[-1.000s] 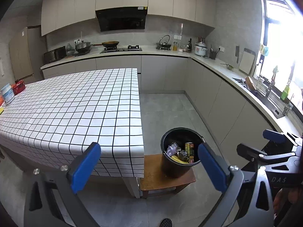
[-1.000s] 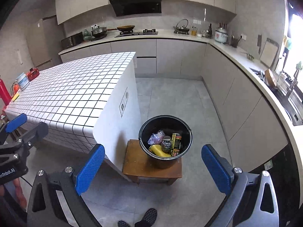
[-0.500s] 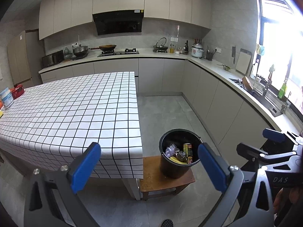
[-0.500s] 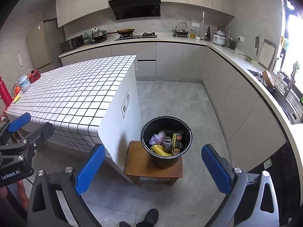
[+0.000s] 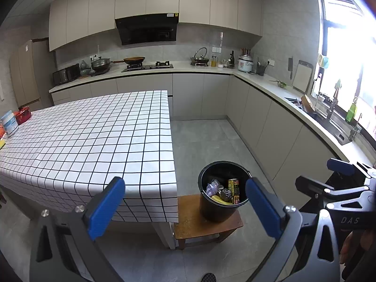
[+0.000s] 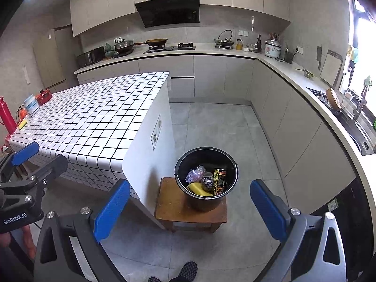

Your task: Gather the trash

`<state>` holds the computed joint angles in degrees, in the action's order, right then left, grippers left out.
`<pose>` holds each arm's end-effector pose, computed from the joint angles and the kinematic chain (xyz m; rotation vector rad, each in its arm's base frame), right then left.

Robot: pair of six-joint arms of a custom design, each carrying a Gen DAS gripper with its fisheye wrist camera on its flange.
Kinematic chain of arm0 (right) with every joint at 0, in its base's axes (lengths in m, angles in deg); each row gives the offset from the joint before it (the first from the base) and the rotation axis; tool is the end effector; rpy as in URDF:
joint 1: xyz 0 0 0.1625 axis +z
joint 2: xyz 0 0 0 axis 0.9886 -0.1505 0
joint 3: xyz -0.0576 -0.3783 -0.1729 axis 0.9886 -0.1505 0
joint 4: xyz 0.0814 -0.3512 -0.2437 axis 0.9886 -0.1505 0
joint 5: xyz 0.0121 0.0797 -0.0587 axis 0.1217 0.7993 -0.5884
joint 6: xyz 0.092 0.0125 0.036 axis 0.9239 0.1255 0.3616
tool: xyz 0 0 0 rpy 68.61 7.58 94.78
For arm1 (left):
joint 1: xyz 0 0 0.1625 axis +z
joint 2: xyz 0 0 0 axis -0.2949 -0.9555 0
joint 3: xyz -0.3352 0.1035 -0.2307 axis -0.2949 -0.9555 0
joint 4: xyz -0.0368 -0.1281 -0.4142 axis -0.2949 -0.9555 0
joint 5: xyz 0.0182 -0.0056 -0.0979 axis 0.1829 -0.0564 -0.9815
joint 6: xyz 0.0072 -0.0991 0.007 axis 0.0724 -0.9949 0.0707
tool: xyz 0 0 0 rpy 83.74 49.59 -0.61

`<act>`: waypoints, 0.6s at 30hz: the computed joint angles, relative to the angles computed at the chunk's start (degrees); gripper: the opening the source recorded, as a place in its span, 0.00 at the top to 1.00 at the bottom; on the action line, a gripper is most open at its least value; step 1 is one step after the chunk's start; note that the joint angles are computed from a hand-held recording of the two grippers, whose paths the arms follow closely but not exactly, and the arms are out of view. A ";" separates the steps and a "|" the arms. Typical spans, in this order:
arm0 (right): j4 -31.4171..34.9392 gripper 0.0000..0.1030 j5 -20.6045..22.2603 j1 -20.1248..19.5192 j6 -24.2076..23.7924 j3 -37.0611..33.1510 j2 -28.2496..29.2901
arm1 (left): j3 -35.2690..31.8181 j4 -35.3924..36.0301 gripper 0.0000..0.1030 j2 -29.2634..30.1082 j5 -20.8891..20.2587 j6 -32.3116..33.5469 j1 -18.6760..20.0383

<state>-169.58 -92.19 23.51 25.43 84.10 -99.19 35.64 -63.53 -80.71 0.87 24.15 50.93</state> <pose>0.2438 -0.5860 0.4187 0.7857 -2.3106 0.7883 -0.4388 -0.5658 0.1552 0.2797 2.1072 -1.1519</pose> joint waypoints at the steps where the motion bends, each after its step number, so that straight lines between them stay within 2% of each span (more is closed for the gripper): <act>1: 0.05 0.00 0.09 -0.01 -0.03 -0.06 0.00 | 0.04 -0.16 0.00 -0.02 -0.03 0.09 0.02; 18: 0.35 0.00 0.06 -0.42 -0.49 -1.09 0.44 | -0.29 -1.71 0.00 -0.04 -2.88 1.40 0.64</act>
<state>-169.23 -92.13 23.09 24.94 83.01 -98.75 35.35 -65.24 -80.75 -2.01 25.55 51.57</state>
